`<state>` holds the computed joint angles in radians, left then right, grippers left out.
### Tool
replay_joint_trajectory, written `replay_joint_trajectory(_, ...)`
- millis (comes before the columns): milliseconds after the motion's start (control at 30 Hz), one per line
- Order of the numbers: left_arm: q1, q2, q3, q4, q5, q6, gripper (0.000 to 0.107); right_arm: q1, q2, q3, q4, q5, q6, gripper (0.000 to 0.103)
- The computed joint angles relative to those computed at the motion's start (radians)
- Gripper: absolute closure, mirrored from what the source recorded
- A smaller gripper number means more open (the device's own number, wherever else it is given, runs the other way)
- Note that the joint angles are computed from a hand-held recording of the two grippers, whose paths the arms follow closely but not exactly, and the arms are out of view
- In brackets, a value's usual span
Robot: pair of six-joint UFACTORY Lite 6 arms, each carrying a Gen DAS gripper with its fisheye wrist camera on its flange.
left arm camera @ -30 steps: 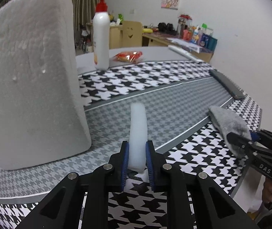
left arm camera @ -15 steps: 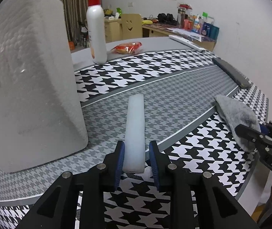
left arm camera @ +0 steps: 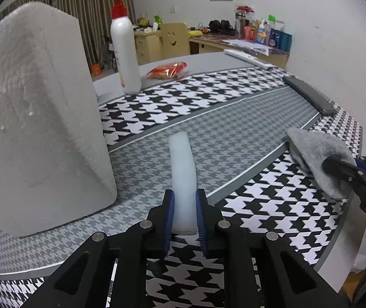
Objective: Organize soft objects
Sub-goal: 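Lift and carry the foam stick and grey cloth with both tools over the foam box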
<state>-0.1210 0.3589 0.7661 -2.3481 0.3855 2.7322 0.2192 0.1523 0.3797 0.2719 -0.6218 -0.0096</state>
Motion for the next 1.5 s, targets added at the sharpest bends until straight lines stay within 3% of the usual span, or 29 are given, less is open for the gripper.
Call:
replay_joint_trajectory(400,0.028,-0.192,-0.116,0.01,0.047,-0.03,0.089,-0.017,-0.118,-0.028,-0.043,0.037,0.015,0.089)
replay_joint_trajectory(767,0.065,-0.361,-0.182,0.151,0.052,-0.201,0.089,0.016,-0.286,-0.059,0.01,0.108,-0.049,0.089)
replay_joint_trajectory(1500,0.224,-0.604,-0.227,0.431,0.158,-0.474,0.089,0.052,-0.327,0.058,-0.005,0.147,-0.106,0.089)
